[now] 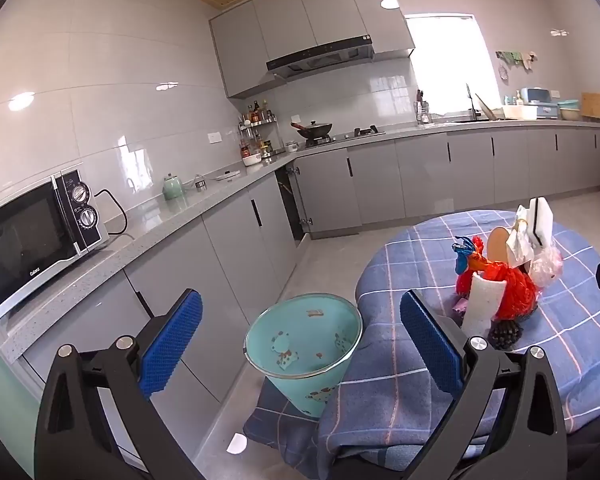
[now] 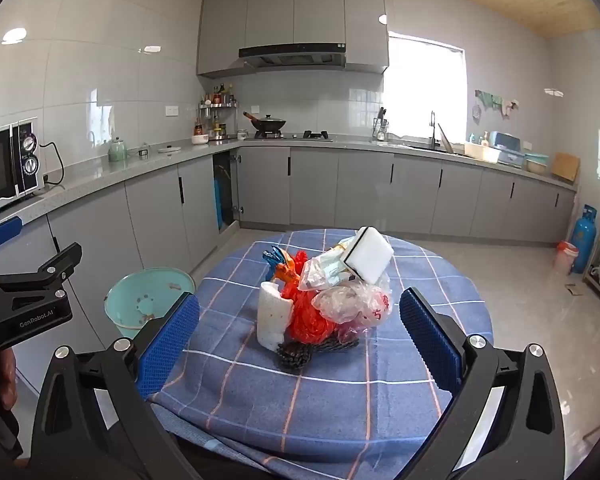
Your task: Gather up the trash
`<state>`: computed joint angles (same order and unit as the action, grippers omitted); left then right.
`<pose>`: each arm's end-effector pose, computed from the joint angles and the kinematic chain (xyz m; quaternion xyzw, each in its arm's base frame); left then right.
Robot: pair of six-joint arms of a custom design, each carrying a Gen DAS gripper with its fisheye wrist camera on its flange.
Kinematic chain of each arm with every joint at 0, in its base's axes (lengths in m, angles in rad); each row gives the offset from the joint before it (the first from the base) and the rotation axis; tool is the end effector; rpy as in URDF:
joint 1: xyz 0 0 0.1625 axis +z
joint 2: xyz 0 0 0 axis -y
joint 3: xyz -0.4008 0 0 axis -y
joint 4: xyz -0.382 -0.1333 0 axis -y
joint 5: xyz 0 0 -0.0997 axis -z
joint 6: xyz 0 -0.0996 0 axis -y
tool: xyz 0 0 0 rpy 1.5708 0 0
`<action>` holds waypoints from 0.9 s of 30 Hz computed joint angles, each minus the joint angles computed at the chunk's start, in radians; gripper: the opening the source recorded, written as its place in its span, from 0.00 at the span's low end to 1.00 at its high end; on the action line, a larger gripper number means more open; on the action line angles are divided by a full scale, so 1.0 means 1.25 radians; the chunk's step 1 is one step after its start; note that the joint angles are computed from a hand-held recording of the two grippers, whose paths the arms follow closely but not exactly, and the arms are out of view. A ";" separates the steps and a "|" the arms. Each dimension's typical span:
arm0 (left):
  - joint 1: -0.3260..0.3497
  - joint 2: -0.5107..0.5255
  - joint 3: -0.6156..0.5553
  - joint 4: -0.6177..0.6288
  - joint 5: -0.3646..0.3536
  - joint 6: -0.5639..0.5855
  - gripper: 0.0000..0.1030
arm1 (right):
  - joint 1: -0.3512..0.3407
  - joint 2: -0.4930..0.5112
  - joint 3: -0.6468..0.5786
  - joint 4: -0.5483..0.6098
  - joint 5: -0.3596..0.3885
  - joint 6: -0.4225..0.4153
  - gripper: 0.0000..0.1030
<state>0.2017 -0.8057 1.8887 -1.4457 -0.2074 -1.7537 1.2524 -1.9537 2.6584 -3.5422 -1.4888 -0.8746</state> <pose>-0.4170 -0.3208 0.0137 0.2292 0.6957 -0.5144 0.4459 0.0511 -0.2968 0.3522 0.2444 -0.7678 0.5078 0.3049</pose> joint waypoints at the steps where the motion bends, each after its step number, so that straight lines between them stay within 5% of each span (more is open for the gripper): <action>1: 0.000 0.000 0.000 -0.001 -0.001 0.003 0.95 | -0.003 -0.002 0.001 0.001 0.005 0.000 0.96; 14: 0.007 0.001 0.003 -0.009 0.008 0.013 0.95 | -0.039 -0.027 0.005 0.030 0.039 -0.005 0.96; 27: -0.004 0.007 -0.006 0.022 0.004 -0.006 0.95 | -0.013 -0.005 -0.001 0.011 0.013 0.002 0.96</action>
